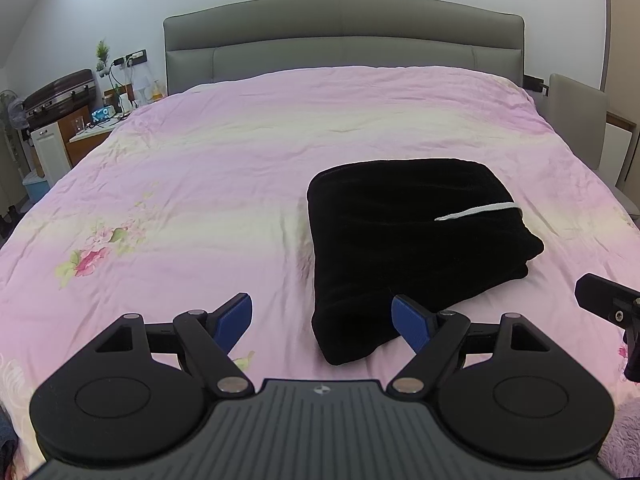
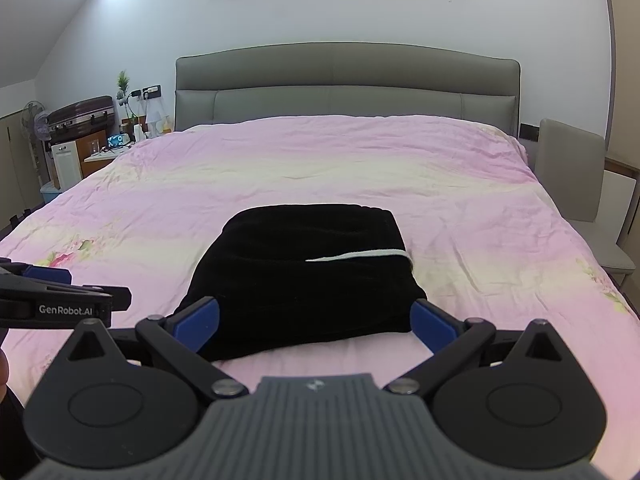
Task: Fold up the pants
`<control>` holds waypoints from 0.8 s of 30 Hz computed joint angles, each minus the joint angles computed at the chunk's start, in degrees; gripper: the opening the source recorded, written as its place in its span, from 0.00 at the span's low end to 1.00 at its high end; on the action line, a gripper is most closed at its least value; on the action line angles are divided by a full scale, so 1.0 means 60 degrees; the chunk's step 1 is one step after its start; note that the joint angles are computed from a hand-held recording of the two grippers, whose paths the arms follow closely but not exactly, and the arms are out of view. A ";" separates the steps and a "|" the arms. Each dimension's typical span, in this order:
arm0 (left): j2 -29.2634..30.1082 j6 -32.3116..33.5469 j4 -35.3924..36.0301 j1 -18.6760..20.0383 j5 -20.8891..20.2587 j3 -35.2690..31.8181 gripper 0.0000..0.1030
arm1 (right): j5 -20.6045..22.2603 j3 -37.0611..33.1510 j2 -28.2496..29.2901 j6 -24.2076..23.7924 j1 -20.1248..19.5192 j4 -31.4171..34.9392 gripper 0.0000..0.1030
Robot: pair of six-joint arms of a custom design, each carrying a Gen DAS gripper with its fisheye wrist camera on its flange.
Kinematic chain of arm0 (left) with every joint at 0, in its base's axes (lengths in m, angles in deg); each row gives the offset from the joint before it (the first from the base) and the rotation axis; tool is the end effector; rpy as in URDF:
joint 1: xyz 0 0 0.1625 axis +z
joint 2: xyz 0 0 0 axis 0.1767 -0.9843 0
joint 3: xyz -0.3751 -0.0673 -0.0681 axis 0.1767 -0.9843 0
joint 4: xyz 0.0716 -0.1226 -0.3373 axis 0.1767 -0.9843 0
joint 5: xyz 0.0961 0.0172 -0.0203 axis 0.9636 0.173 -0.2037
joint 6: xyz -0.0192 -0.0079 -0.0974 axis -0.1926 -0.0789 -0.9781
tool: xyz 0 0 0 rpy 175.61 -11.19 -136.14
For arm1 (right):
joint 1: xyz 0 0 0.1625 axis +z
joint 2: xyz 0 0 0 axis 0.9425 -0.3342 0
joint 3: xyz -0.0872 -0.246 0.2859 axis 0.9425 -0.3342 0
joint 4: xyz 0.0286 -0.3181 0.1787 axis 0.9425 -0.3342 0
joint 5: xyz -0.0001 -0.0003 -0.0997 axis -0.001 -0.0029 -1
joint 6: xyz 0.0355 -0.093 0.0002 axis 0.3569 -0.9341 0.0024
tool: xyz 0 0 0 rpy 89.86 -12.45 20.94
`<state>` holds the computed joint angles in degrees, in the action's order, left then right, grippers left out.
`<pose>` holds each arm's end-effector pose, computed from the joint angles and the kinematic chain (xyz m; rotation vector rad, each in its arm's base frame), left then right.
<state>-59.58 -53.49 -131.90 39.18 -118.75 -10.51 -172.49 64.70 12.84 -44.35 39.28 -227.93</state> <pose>-0.2666 -0.6460 0.3083 0.4670 2.1255 -1.0012 0.3034 -0.6103 0.1842 0.6161 -2.1510 1.2121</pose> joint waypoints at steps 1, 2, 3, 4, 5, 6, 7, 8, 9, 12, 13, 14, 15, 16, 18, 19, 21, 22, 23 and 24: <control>0.0001 -0.0005 -0.0009 -0.0002 0.0001 0.0004 0.90 | -0.0012 -0.0012 0.0011 -0.0008 0.0007 -0.0007 0.95; 0.0001 -0.0005 -0.0009 -0.0002 0.0001 0.0004 0.90 | -0.0015 -0.0018 0.0014 -0.0032 0.0010 -0.0005 0.95; -0.0005 -0.0003 -0.0015 -0.0004 -0.0011 0.0014 0.90 | -0.0011 -0.0020 0.0014 -0.0065 0.0015 -0.0004 0.95; -0.0017 -0.0012 -0.0003 -0.0003 -0.0020 0.0030 0.90 | -0.0010 -0.0021 0.0013 -0.0091 0.0019 -0.0011 0.95; -0.0036 -0.0026 0.0009 -0.0003 -0.0029 0.0054 0.90 | -0.0008 -0.0022 0.0009 -0.0116 0.0023 -0.0017 0.95; -0.0045 -0.0044 0.0017 -0.0008 -0.0028 0.0066 0.90 | -0.0013 -0.0028 0.0009 -0.0126 0.0025 -0.0008 0.95; -0.0047 -0.0010 0.0015 0.0003 -0.0047 0.0050 0.90 | -0.0018 -0.0038 0.0008 -0.0124 0.0027 0.0015 0.95; -0.0042 -0.0015 0.0011 0.0002 -0.0036 0.0046 0.90 | -0.0009 -0.0040 -0.0001 -0.0126 0.0025 0.0042 0.95; -0.0043 -0.0021 0.0006 0.0002 -0.0034 0.0048 0.90 | -0.0008 -0.0039 -0.0008 -0.0132 0.0023 0.0056 0.95; -0.0061 -0.0050 0.0026 0.0011 -0.0039 0.0035 0.90 | -0.0001 -0.0051 -0.0015 -0.0158 0.0025 0.0076 0.95; -0.0064 -0.0054 0.0037 0.0010 -0.0035 0.0027 0.90 | 0.0017 -0.0035 -0.0029 -0.0163 0.0023 0.0084 0.95; -0.0068 -0.0061 0.0043 0.0006 -0.0031 0.0034 0.90 | 0.0024 -0.0031 -0.0033 -0.0170 0.0024 0.0092 0.95; -0.0076 -0.0077 0.0063 0.0001 -0.0023 0.0038 0.90 | 0.0030 -0.0004 -0.0050 -0.0186 0.0024 0.0088 0.95; -0.0078 -0.0084 0.0076 0.0001 -0.0025 0.0029 0.90 | 0.0033 0.0004 -0.0054 -0.0198 0.0025 0.0094 0.95; -0.0082 -0.0071 0.0077 0.0002 -0.0043 0.0025 0.90 | 0.0048 0.0039 -0.0071 -0.0223 0.0024 0.0104 0.95; -0.0079 -0.0074 0.0070 -0.0001 -0.0033 0.0027 0.90 | 0.0051 0.0053 -0.0083 -0.0236 0.0020 0.0106 0.95; -0.0077 -0.0061 0.0063 0.0000 -0.0030 0.0027 0.90 | 0.0074 0.0064 -0.0115 -0.0250 0.0005 0.0131 0.95; -0.0083 -0.0063 0.0080 -0.0006 -0.0026 0.0031 0.90 | 0.0080 0.0080 -0.0128 -0.0249 0.0002 0.0126 0.95; -0.0086 -0.0072 0.0099 -0.0012 -0.0015 0.0033 0.90 | 0.0065 0.0059 -0.0113 -0.0249 0.0006 0.0132 0.95; -0.0090 -0.0067 0.0101 -0.0014 -0.0013 0.0033 0.90 | 0.0062 0.0062 -0.0117 -0.0245 0.0008 0.0137 0.95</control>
<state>-60.12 -53.89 -131.29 39.09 -118.82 -10.31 -172.12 65.07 12.14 -45.82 39.33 -227.11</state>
